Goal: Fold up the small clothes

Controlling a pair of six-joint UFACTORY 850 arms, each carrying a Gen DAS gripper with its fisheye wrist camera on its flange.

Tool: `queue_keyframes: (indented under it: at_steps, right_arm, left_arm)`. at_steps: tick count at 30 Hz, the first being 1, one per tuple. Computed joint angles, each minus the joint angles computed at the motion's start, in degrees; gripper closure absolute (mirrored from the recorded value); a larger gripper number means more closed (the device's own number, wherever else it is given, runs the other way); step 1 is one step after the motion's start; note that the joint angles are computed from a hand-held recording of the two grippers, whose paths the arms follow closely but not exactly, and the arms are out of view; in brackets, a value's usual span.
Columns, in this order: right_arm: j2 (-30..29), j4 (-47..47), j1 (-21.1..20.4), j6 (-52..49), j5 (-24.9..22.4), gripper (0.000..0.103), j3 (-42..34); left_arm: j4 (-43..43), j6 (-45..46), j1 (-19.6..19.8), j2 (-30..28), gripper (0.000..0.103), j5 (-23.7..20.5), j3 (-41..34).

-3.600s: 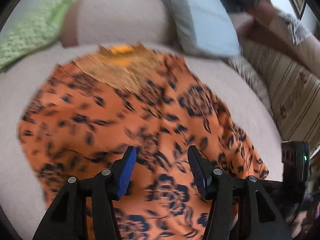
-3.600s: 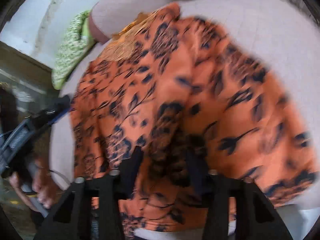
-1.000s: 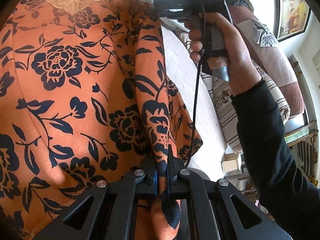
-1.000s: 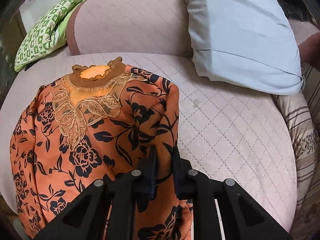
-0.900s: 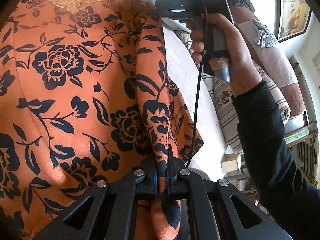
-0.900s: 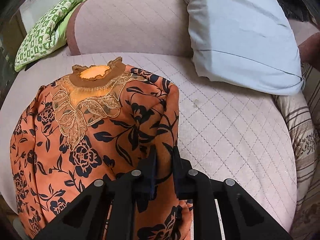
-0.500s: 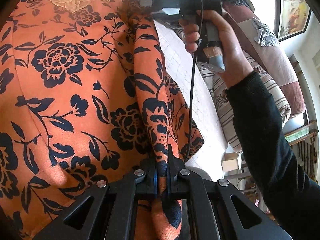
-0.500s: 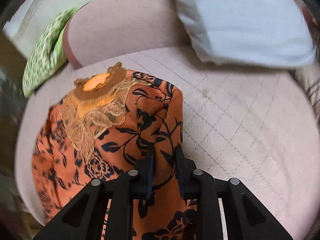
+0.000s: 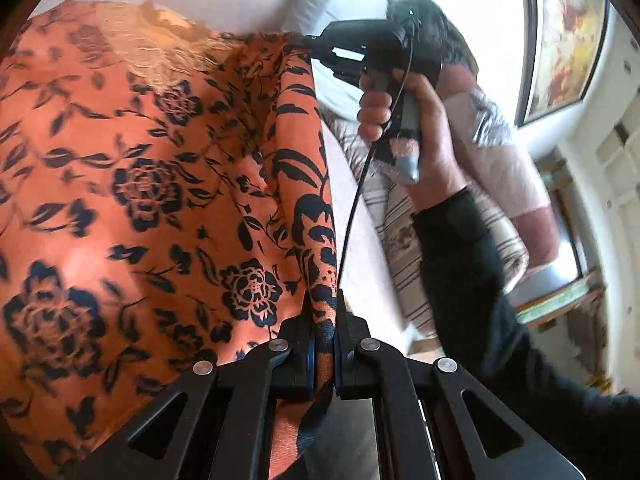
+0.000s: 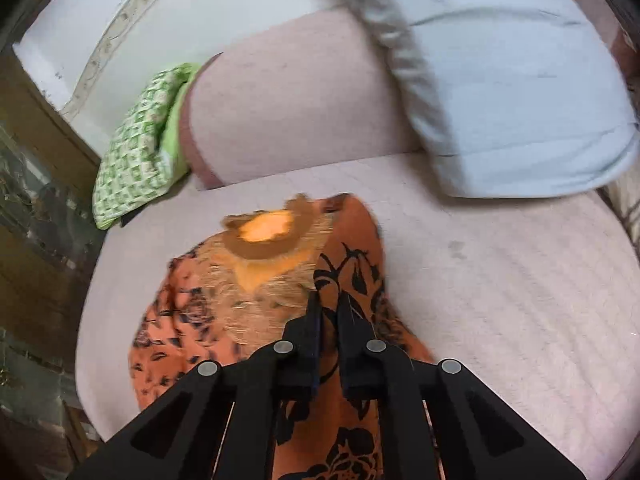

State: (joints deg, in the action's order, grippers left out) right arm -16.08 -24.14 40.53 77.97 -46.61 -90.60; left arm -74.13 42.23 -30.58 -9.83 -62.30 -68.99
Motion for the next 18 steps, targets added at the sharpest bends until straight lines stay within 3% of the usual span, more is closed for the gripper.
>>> queue_keyframes:
  at_steps: [3, 5, 7, 10, 11, 13, 16, 18]
  right_arm:
    - [-4.8, 1.5, 1.3, -3.0, -0.7, 0.096, -6.0]
    - [-9.4, 4.7, 1.4, -6.0, -1.7, 0.085, -10.2]
    - [-13.0, 7.3, 1.6, -9.4, -3.7, 0.082, -13.0]
    - [-8.5, 5.3, 4.3, -4.2, 1.3, 0.078, -6.3]
    - [-6.2, 3.1, 6.0, -1.1, 2.3, 0.065, -3.6]
    - [-1.9, -3.2, 10.9, 7.6, 1.7, 0.049, 1.7]
    - [3.3, -8.5, 18.7, 20.0, 1.6, 0.048, 9.2]
    - [4.9, -10.4, 23.5, 29.3, 5.5, 0.048, 13.7]
  left_arm:
    - [1.1, -1.2, 4.1, 1.5, 0.098, -0.6, 2.0]
    - [4.6, -4.7, 6.3, 1.6, 0.092, 2.8, 2.6]
    - [9.8, -10.4, 8.6, 0.8, 0.058, 5.9, 2.5]
    - [9.6, -10.7, 11.1, 1.8, 0.058, 6.3, 4.1]
    - [8.8, -10.2, 11.9, 2.3, 0.058, 5.7, 4.8]
    - [10.5, -11.5, 12.0, 3.7, 0.058, 6.0, 5.7]
    - [18.1, -15.3, 10.0, 7.4, 0.057, 10.1, 6.9]
    - [24.5, -19.4, 7.8, 10.3, 0.057, 13.4, 8.1]
